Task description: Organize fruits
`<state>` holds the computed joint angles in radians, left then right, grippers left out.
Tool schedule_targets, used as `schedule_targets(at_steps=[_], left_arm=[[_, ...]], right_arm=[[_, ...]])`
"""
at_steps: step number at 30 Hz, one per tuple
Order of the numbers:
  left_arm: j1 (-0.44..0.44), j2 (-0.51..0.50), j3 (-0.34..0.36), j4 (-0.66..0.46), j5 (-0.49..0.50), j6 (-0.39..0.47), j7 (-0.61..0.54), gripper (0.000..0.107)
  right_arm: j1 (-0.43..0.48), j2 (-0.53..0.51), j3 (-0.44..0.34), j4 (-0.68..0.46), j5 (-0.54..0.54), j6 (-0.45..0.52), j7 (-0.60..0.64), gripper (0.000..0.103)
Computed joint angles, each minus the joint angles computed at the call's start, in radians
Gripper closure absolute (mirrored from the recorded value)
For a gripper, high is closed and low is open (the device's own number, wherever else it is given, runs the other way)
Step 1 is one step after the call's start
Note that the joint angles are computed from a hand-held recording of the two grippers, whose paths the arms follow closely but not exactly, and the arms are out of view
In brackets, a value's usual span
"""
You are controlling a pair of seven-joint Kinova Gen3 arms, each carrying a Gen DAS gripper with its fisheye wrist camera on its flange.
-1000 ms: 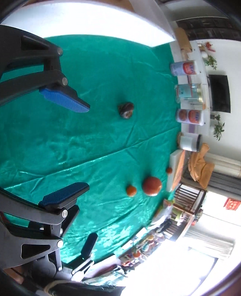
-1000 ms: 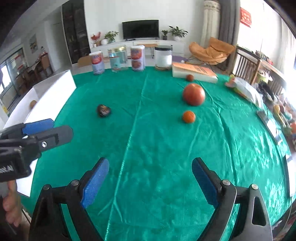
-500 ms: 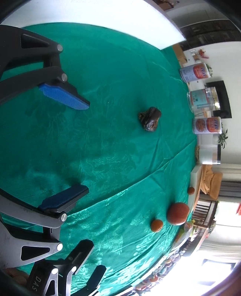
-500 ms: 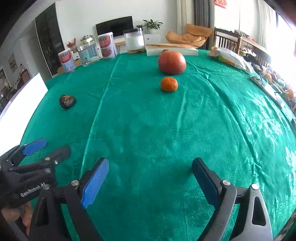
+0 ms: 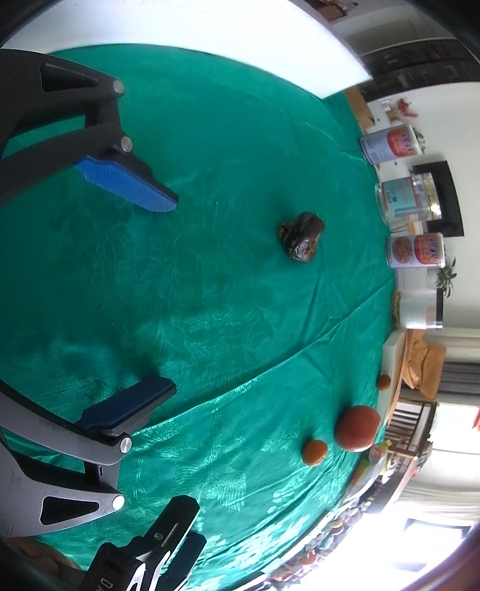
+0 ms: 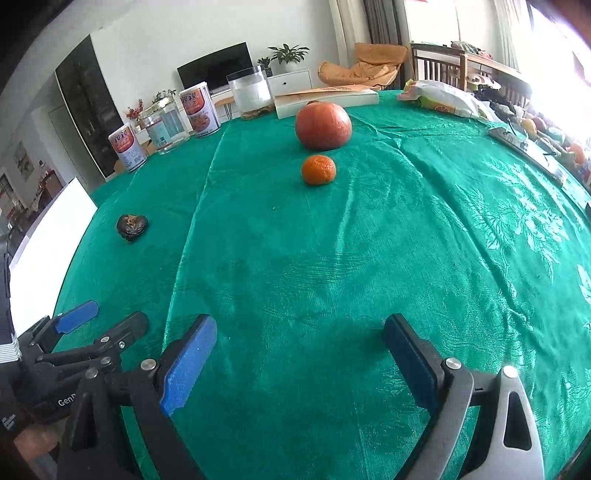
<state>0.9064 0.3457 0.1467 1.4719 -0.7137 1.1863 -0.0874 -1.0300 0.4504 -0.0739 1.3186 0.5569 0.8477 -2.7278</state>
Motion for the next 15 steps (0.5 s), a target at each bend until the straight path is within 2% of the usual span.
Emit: schedule_targets(at_steps=[5,12,15], left_arm=[[0.0,0.0,0.0,0.0,0.0,0.001,0.0,0.015],[0.0,-0.001,0.0,0.001,0.0,0.0,0.0,0.014],[-0.001,-0.001,0.001,0.002,0.0,-0.001,0.0,0.014]], right_arm=[[-0.002,0.016,-0.007,-0.032,-0.01,0.035,0.037,0.005],[0.008,0.011,-0.01,-0.024,-0.031,0.015,0.057,0.001],[-0.008,0.02,-0.001,-0.043,-0.021,0.049,0.055,0.0]])
